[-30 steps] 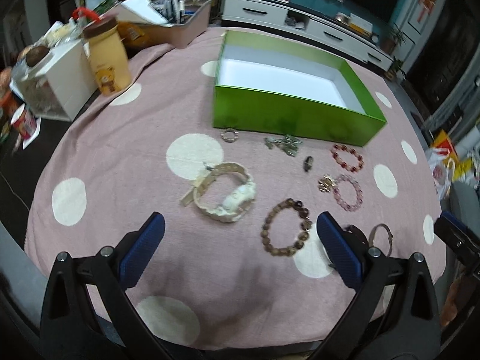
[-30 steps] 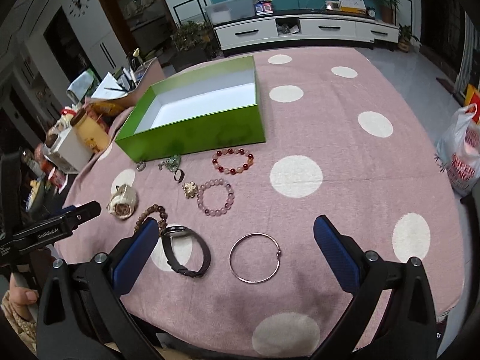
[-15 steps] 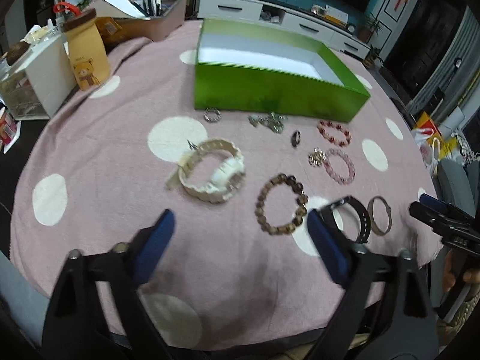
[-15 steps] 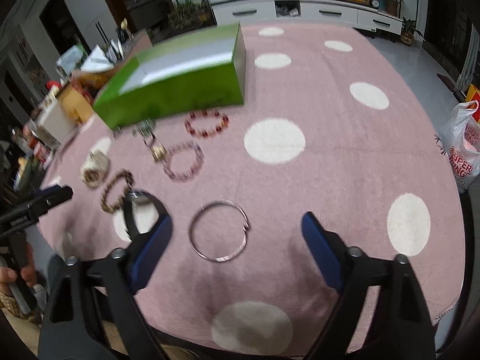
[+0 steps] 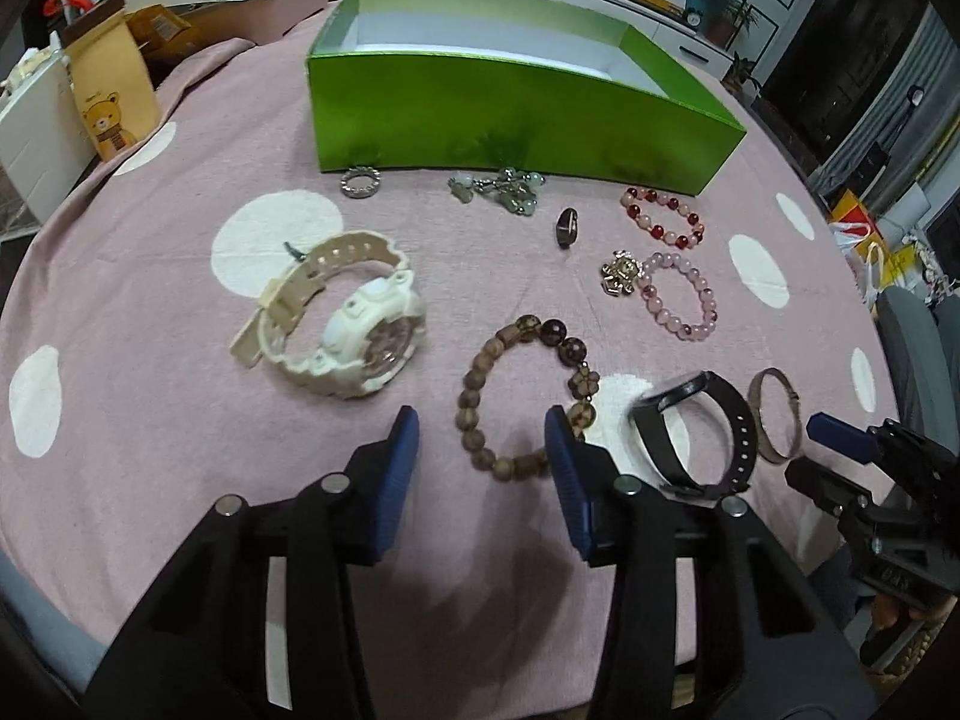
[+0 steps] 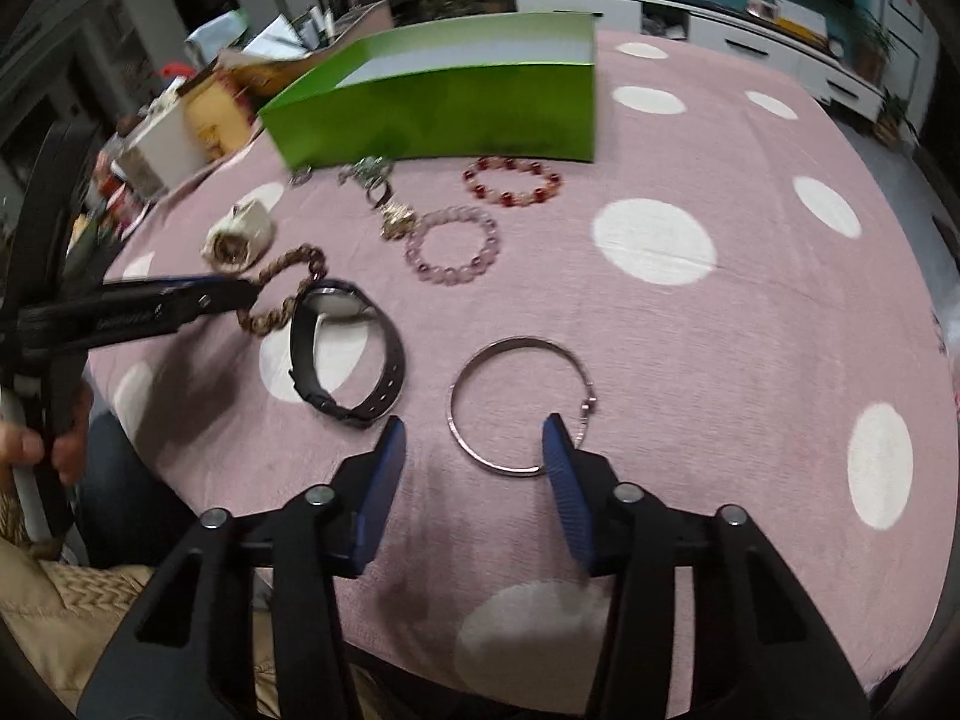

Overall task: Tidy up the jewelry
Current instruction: 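Grasp the brown wooden bead bracelet with the left tool while the right tool grasps the silver bangle, then carry both into the green box and open the left tool while the right tool opens too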

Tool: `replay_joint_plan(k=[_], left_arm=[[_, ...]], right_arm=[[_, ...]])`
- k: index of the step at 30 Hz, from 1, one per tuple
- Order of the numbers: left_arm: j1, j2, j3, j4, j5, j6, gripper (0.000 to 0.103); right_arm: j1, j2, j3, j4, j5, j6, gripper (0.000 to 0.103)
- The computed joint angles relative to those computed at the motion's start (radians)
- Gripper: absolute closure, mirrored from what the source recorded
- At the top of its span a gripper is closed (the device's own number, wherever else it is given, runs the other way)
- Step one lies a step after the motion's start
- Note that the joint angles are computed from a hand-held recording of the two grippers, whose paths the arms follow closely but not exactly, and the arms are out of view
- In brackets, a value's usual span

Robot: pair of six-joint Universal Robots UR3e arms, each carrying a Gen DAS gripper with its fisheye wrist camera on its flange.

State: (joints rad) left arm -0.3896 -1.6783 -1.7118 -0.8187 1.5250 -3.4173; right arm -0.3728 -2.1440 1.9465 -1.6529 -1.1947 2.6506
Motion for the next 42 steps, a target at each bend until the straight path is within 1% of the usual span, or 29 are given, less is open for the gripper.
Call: replay_joint_plan(k=[2, 3, 6, 8, 9, 10, 11, 12, 13, 15, 18, 20, 24, 29, 32, 35, 42], left_arm=[[-0.014, -0.027, 0.012, 0.004, 0.026, -0.006, 0.061], [-0.027, -0.036, 0.014, 0.017, 0.050, -0.005, 0.061], [-0.042, -0.059, 0.024, 0.037, 0.079, 0.003, 0.063], [-0.054, -0.074, 0.029, 0.055, 0.109, 0.006, 0.070], [-0.064, -0.084, 0.041, 0.050, 0.128, 0.009, 0.073], [-0.078, -0.101, 0.058, 0.048, 0.155, 0.017, 0.080], [-0.078, -0.101, 0.057, 0.051, 0.156, 0.024, 0.087], [-0.077, -0.106, 0.059, 0.061, 0.153, 0.032, 0.089], [-0.075, -0.108, 0.062, 0.060, 0.148, 0.035, 0.094], [-0.071, -0.115, 0.068, 0.067, 0.140, 0.042, 0.096], [-0.064, -0.115, 0.075, 0.060, 0.126, 0.043, 0.096], [-0.042, -0.094, 0.061, 0.059, 0.088, 0.045, 0.096], [-0.026, -0.079, 0.083, 0.059, 0.067, 0.052, 0.096], [-0.010, -0.056, 0.122, 0.049, 0.027, 0.059, 0.096], [-0.019, -0.040, 0.136, 0.053, 0.021, 0.053, 0.096], [-0.027, -0.031, 0.161, 0.050, 0.017, 0.048, 0.096], [-0.011, -0.017, 0.210, 0.036, 0.002, 0.054, 0.096]], right_arm=[[0.028, 0.020, 0.007, -0.030, -0.011, 0.009, 0.061], [0.046, 0.028, 0.014, -0.052, -0.022, 0.014, 0.064], [0.086, 0.042, 0.030, -0.098, -0.042, 0.014, 0.072], [0.114, 0.049, 0.046, -0.133, -0.058, 0.018, 0.079], [0.128, 0.053, 0.057, -0.156, -0.069, 0.023, 0.083], [0.134, 0.048, 0.071, -0.180, -0.076, 0.022, 0.088], [0.145, 0.048, 0.084, -0.210, -0.085, 0.022, 0.090], [0.147, 0.049, 0.094, -0.229, -0.087, 0.023, 0.095], [0.144, 0.051, 0.098, -0.241, -0.085, 0.024, 0.098], [0.139, 0.059, 0.106, -0.267, -0.079, 0.037, 0.100], [0.148, 0.082, 0.111, -0.315, -0.088, 0.078, 0.100], [0.128, 0.083, 0.108, -0.318, -0.054, 0.101, 0.100], [0.071, 0.063, 0.107, -0.327, 0.037, 0.150, 0.100], [-0.001, 0.040, 0.076, -0.287, 0.139, 0.161, 0.100], [-0.029, 0.031, 0.051, -0.255, 0.188, 0.157, 0.100], [-0.034, 0.030, 0.028, -0.245, 0.209, 0.158, 0.100], [-0.013, 0.043, -0.003, -0.264, 0.218, 0.171, 0.100]])
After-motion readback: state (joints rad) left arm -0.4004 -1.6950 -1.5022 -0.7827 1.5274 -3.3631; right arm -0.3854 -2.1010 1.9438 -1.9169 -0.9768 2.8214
